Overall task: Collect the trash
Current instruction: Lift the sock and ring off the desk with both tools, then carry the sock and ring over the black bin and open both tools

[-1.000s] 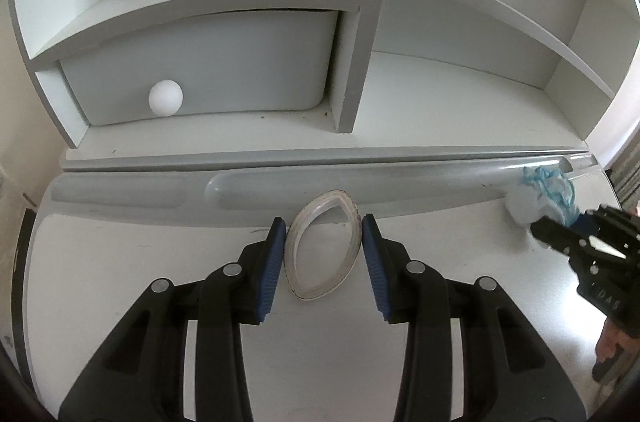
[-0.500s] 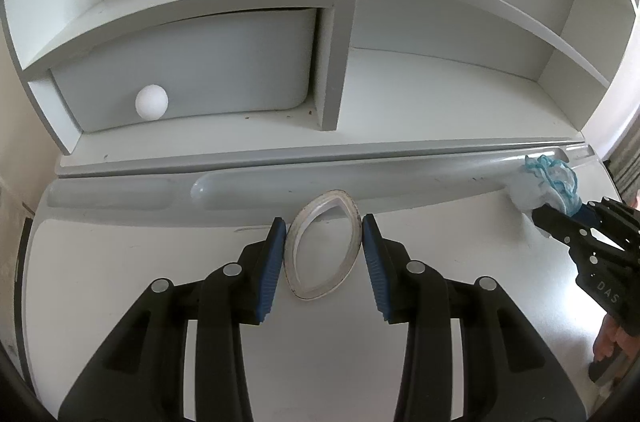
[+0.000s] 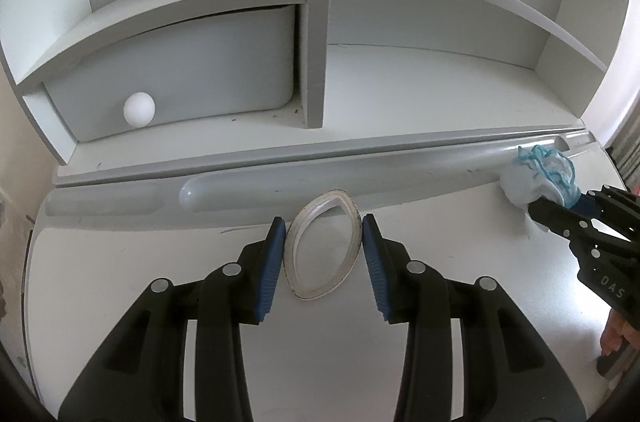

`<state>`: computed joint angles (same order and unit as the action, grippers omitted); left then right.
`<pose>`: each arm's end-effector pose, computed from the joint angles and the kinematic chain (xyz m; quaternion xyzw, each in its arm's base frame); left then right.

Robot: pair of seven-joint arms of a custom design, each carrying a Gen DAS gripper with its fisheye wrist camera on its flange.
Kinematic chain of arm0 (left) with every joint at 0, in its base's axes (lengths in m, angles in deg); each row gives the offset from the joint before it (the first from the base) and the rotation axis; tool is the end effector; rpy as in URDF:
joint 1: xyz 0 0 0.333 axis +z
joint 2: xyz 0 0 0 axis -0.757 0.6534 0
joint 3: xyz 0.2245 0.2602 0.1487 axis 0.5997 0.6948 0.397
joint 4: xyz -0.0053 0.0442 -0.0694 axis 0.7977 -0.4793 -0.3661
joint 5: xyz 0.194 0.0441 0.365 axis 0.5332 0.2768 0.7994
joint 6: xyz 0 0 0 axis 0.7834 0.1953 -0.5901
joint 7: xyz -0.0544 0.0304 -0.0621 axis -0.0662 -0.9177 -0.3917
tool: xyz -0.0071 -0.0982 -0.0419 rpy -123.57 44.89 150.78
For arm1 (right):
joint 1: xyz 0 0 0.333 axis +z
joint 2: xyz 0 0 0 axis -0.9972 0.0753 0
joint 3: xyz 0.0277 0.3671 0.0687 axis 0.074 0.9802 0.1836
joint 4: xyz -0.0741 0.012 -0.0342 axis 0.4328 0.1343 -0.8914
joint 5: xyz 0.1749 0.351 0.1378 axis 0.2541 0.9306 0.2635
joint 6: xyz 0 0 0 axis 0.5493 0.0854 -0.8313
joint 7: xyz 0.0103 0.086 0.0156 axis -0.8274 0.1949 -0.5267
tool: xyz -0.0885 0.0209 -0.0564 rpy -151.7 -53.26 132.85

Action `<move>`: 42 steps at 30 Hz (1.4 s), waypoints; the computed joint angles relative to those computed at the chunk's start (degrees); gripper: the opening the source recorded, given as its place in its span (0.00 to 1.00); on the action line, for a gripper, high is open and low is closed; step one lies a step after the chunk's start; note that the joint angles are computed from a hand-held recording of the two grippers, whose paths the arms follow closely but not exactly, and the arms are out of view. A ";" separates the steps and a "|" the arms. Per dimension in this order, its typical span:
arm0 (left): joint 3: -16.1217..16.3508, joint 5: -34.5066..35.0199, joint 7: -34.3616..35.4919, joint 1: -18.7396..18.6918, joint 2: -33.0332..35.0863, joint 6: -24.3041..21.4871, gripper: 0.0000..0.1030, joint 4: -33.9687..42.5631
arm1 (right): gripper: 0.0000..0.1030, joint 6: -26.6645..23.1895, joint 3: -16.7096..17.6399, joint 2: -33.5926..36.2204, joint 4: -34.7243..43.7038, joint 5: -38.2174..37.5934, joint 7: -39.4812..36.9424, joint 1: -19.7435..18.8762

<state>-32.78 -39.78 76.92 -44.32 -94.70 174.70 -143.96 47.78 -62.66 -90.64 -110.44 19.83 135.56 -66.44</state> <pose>0.4242 -0.0595 0.8117 -0.7083 0.6178 -0.2395 0.2435 0.5059 0.2110 0.7926 -0.8120 0.4613 -0.1533 0.3230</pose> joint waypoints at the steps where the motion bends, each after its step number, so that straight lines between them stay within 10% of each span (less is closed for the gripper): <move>1: -0.04 -0.08 0.00 -0.10 0.00 0.08 0.37 -0.02 | 0.22 0.13 0.02 -0.09 -0.10 -0.04 -0.02 -0.01; 16: -7.94 0.07 -0.67 -7.96 4.13 0.36 0.37 10.28 | 0.22 -3.43 -9.25 -14.66 -8.37 9.19 -0.34 -4.81; 30: -27.02 3.55 2.53 -38.75 38.74 -1.12 0.37 41.82 | 0.22 -12.72 -33.72 -30.53 -21.18 -5.09 4.18 -27.17; 38: -21.17 2.98 -5.66 -49.65 52.73 -9.29 0.37 40.83 | 0.22 -25.68 -45.59 -13.92 -26.57 -2.85 -0.04 -33.92; 42: -15.88 2.31 -8.76 -51.24 56.94 -13.87 0.37 39.39 | 0.22 -30.48 -46.12 -8.97 -31.77 -1.76 -2.42 -36.36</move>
